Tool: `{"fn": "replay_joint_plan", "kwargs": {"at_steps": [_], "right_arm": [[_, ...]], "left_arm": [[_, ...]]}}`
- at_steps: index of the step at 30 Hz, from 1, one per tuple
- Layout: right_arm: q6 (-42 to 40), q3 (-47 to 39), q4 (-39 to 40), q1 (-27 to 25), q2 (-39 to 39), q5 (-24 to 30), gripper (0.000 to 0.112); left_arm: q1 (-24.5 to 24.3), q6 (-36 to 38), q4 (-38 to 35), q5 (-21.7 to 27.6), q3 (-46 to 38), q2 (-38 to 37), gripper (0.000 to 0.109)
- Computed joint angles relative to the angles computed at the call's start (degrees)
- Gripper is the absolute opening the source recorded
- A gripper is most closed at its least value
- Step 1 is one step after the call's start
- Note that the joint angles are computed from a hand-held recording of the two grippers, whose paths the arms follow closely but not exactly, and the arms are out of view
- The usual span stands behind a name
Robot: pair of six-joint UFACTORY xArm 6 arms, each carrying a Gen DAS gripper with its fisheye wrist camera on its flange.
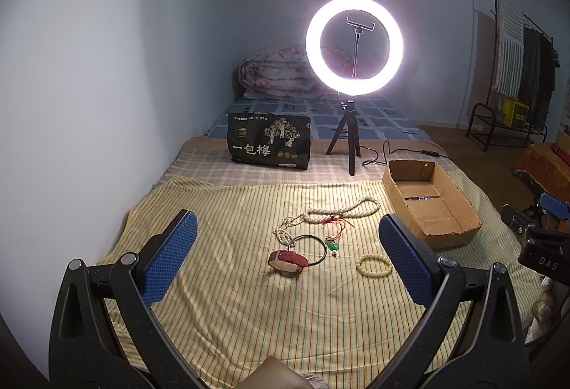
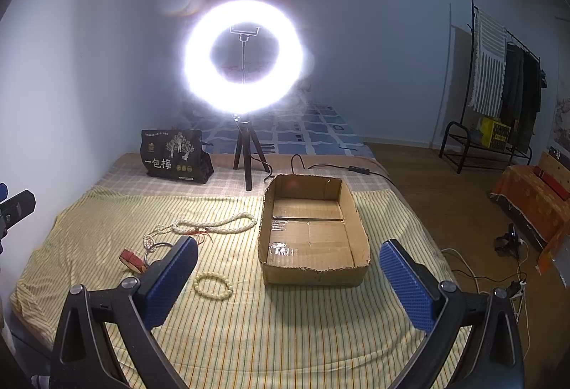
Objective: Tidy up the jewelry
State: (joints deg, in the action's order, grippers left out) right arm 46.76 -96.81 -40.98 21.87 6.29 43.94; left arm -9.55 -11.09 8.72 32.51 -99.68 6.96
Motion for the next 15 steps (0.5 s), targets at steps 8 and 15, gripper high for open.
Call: {"fn": "replay_joint_plan", "kwargs": {"at_steps": [8, 15], "right_arm": [[0.23, 0.36, -0.22, 0.0, -0.18, -0.21, 0.103], [0.26, 0.34, -0.26, -0.01, -0.14, -0.25, 0.103]], "left_arm": [[-0.05, -0.13, 0.24, -0.54, 0.71, -0.37, 0.103], [0.04, -0.02, 0.03, -0.37, 0.46, -0.35, 0.103]]}}
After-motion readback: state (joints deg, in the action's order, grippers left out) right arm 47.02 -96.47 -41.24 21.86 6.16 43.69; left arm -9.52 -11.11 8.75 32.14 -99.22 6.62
